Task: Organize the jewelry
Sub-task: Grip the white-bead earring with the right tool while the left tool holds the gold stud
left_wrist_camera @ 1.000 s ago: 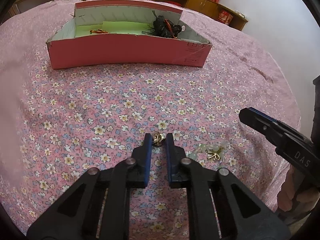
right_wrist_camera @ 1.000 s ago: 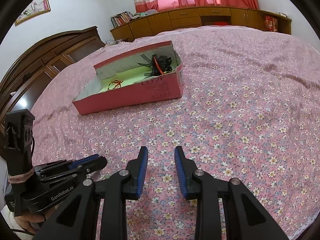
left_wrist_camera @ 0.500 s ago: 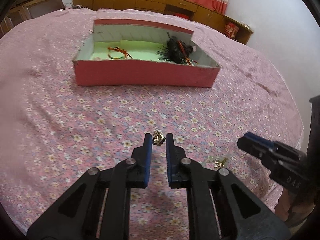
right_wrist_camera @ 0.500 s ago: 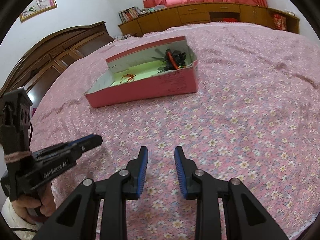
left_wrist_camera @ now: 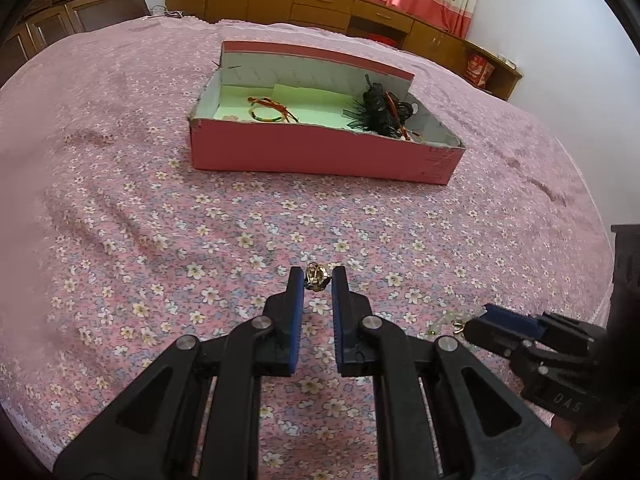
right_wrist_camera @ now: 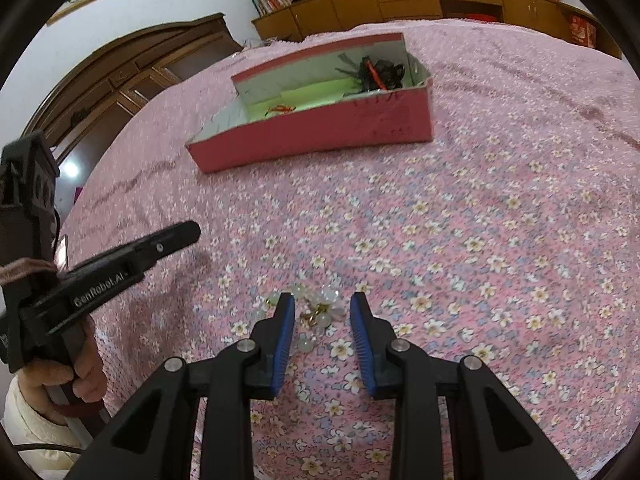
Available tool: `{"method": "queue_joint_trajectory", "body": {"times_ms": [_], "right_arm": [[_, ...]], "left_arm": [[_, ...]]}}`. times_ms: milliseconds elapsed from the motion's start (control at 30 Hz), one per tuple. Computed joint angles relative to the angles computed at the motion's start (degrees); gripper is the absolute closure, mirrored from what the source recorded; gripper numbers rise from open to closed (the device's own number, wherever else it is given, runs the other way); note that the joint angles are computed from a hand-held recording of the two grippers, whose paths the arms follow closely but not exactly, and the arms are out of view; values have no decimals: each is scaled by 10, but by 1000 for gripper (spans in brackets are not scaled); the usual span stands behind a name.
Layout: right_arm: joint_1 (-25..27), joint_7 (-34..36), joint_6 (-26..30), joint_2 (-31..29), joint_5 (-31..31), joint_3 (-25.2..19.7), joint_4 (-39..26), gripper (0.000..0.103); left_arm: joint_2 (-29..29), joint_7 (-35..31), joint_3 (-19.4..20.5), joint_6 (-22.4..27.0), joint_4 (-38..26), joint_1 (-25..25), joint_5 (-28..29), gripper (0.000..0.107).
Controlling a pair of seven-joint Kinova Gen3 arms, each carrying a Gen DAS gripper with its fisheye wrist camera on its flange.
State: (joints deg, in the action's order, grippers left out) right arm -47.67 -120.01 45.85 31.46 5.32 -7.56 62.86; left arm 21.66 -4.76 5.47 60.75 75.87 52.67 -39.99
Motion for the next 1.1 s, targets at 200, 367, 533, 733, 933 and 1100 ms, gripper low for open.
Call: {"method": "queue_joint_trajectory", "body": {"times_ms": [200,367,533,733,933,1100], "right_arm": [[-2,4,16,12,-1,0,-14,71],[-9,7,33,27,3,4,-32,71],[-14,12,33,31,9,7,-33,71],[-23,8,25,28,24,14,-27,89],[-13,13,-14,10,21,7,2,90],[-15,13,-57,-12,34,11,29,90]], "left_arm": [[-2,8,0,-3,6,-2,-1,102],[1,9,0,-1,4,-2,1,102],[3,8,-1,-4,4,-4,3,102],[3,8,-3,-6,5,-4,3,102],[-1,14,-3,-3,6,-1,-5,102],[-2,21,-4,1,3,4,-18,102]]}}
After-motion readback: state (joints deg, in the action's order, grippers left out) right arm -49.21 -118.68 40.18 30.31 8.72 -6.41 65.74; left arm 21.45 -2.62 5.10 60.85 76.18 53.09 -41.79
